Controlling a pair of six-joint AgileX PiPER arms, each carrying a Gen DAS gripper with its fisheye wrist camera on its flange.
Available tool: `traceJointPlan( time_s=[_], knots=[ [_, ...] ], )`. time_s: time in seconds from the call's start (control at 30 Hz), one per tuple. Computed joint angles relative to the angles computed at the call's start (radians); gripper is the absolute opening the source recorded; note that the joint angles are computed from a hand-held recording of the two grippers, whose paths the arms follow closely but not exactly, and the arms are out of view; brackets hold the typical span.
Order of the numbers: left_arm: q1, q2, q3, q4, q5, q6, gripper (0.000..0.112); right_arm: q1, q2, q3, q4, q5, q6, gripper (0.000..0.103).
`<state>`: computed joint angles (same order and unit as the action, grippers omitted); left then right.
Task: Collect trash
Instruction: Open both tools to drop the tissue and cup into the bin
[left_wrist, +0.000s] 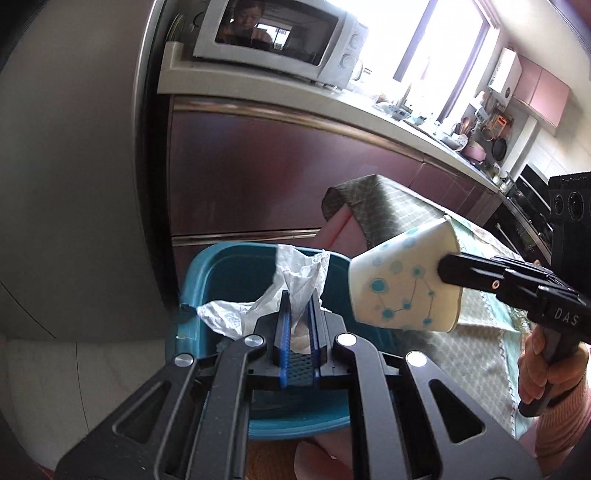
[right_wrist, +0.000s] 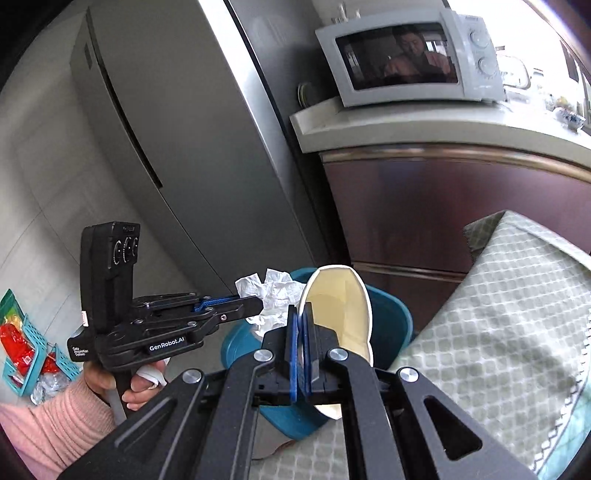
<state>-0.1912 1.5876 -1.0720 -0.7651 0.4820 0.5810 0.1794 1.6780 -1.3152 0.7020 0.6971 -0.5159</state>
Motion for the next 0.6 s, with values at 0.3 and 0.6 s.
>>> traceJointPlan(
  time_s=[0.3,0.6],
  knots=[
    [-0.029,0.112,-0.05,0.095,-0.037,-0.088,0.011,0.076,0.123,-0.112,-0.158,0.007,0.171,0.006],
    [-0.046,0.162,-0.056,0.076,-0.054,-0.073,0.024,0.064,0.145,-0.116,-0.17,0.001,0.207,0.012]
  ],
)
